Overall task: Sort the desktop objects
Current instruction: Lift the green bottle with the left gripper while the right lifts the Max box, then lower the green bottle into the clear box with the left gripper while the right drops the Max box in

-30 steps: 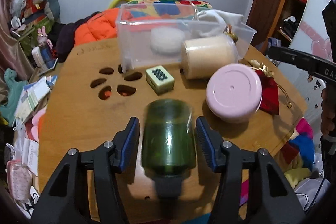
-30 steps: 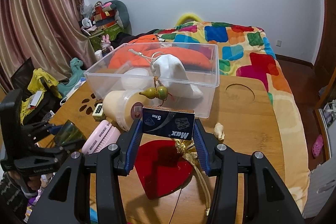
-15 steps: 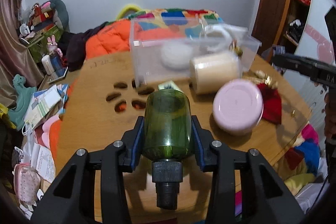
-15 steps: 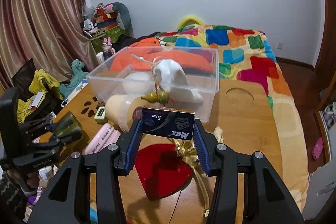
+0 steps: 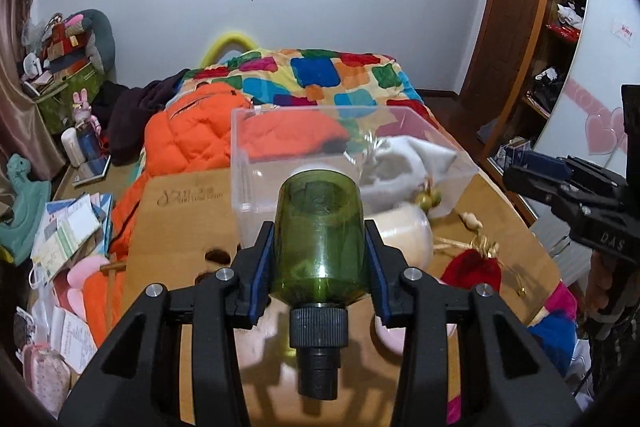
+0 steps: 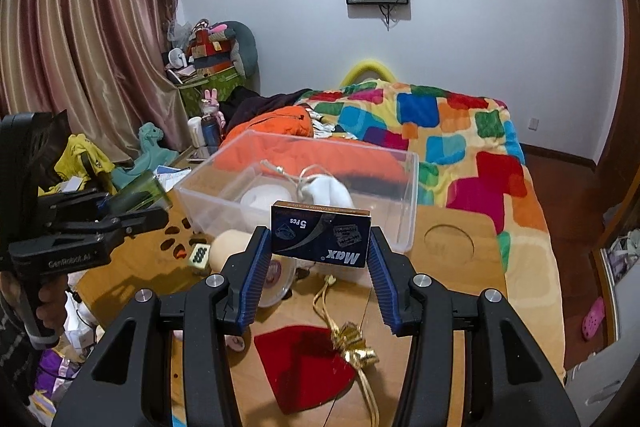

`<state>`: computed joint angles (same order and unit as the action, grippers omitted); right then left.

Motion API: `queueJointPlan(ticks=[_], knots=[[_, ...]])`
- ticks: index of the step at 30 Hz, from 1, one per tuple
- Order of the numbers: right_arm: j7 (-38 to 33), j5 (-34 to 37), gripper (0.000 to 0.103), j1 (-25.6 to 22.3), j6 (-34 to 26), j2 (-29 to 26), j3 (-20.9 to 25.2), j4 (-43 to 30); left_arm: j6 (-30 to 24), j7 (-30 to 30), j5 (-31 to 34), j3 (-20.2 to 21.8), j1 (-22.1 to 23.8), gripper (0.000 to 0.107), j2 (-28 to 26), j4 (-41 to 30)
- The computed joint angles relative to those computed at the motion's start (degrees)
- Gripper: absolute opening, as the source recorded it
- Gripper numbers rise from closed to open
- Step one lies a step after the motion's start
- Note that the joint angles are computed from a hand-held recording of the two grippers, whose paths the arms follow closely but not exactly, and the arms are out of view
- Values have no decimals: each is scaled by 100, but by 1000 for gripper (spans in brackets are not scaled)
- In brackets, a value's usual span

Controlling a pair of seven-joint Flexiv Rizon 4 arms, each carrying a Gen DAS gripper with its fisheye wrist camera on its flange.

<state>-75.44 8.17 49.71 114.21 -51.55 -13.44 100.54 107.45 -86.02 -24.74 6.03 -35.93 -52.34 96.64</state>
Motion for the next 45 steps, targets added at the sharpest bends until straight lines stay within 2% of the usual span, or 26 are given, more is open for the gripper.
queueJointPlan(ticks=[6,18,27,33,36,38,41,45], knots=[[12,-140,44,-99,-125,-49,5,-224,-287,75,-8,278,-126,41,-124,-438],[214,-558,45,-379,-440,-277,-5,-829,-807,-59,345,352,110,41,-457,-1322],[523,-1116,45,-710,-891,-597,111,-1464,-1414,-352,820,313,313,41,-846,-2159],[753,-1546,45,-900,-1225,-803,186,-1879,-1873,-502,1163,129,536,41,-1079,-2734],[860,-1753,45,-994,-1383,-908,229,-2074,-2130,-696,1301,241,531,41,-1229,-3055],[926,-1881,45,-1070,-1484,-963,286,-2185,-2332,-811,1392,250,567,41,-1328,-3270],[986,-2085,45,-1213,-1624,-1048,422,-2338,-2589,-854,1532,42,726,41,-1426,-3522],[1065,-2329,45,-1347,-1853,-1179,540,-2579,-2880,-1061,1774,105,741,41,-1558,-3834]])
